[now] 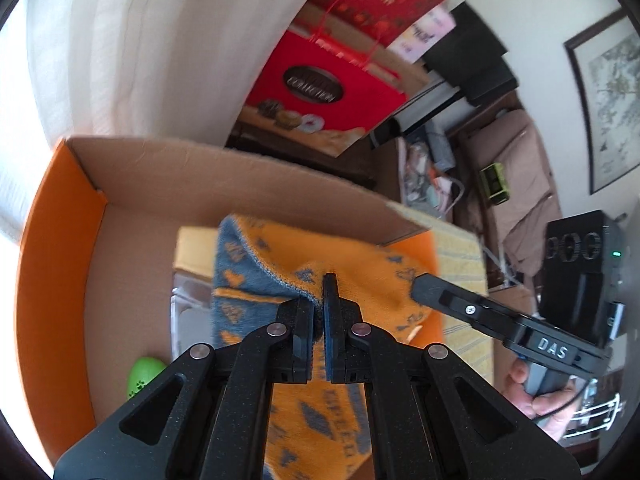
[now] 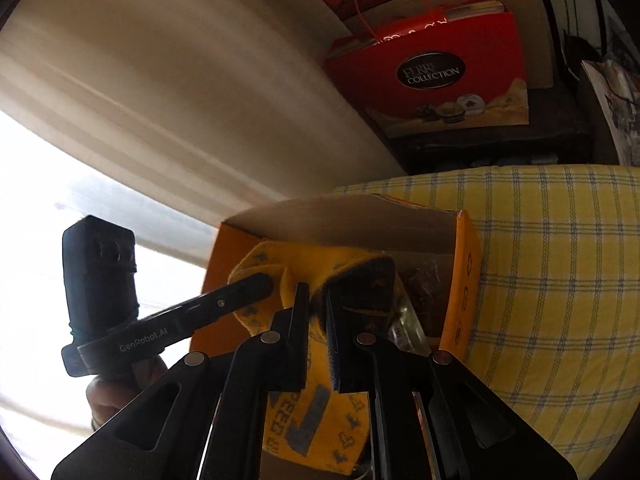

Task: Organize objects
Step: 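Carry the folded hat with both grippers over the orange box, then lower the hat into the box and open both grippers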

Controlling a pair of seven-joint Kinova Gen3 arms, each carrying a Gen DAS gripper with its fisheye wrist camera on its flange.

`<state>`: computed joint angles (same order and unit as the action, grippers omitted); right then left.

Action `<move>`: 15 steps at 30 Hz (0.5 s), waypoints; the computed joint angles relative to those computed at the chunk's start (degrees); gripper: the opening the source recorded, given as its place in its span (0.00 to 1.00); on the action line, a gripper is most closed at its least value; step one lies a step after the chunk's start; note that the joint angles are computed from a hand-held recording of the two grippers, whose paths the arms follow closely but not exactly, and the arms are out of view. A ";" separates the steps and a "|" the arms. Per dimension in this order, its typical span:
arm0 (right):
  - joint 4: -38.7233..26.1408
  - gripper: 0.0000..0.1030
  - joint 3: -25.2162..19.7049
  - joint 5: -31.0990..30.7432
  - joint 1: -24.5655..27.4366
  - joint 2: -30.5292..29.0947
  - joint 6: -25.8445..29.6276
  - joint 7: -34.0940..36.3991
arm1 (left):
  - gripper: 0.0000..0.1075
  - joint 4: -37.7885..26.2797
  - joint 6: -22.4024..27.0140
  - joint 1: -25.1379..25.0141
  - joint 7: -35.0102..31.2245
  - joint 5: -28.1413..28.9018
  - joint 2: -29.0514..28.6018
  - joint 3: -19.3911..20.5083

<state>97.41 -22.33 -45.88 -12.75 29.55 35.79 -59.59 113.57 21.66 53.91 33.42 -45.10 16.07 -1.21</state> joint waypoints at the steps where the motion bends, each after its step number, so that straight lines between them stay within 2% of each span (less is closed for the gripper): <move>1: 0.15 0.08 1.47 2.33 -2.20 -0.52 -1.14 -1.36 | 0.03 -0.04 0.48 -0.30 -0.68 0.90 0.49 0.43; 3: 0.75 0.08 4.28 6.99 -6.33 -1.73 -3.59 -4.25 | 0.10 0.93 -0.49 1.33 0.74 0.70 0.59 -1.40; 5: 1.42 0.09 5.60 11.38 -8.68 -2.62 -5.89 -7.52 | 0.30 2.22 -1.28 3.97 5.18 -1.91 0.18 -3.90; 6: 1.71 0.11 4.95 12.51 -8.28 -2.78 -6.54 -8.24 | 0.33 2.33 -0.29 4.45 6.97 -3.28 0.11 -3.78; 8: 2.58 0.13 4.83 14.42 -8.31 -3.67 -7.76 -9.92 | 0.41 1.74 3.30 4.14 7.92 -4.01 -0.18 -1.56; 10: 3.45 0.28 4.84 16.43 -8.30 -4.93 -8.78 -11.39 | 0.45 1.19 6.16 3.51 8.07 -3.81 -0.59 0.45; 11: 4.20 0.31 4.04 16.55 -7.46 -5.71 -9.50 -11.16 | 0.48 0.94 7.81 2.77 8.96 -4.78 -0.80 2.39; 14: 5.90 0.35 1.38 15.32 -4.38 -7.80 -9.94 -9.31 | 0.61 -1.44 13.96 4.23 7.81 -3.64 -1.00 4.00; 15: 6.46 0.38 0.80 14.76 -3.70 -8.45 -10.15 -8.56 | 0.63 -2.70 16.29 5.71 6.79 -2.78 -0.89 3.51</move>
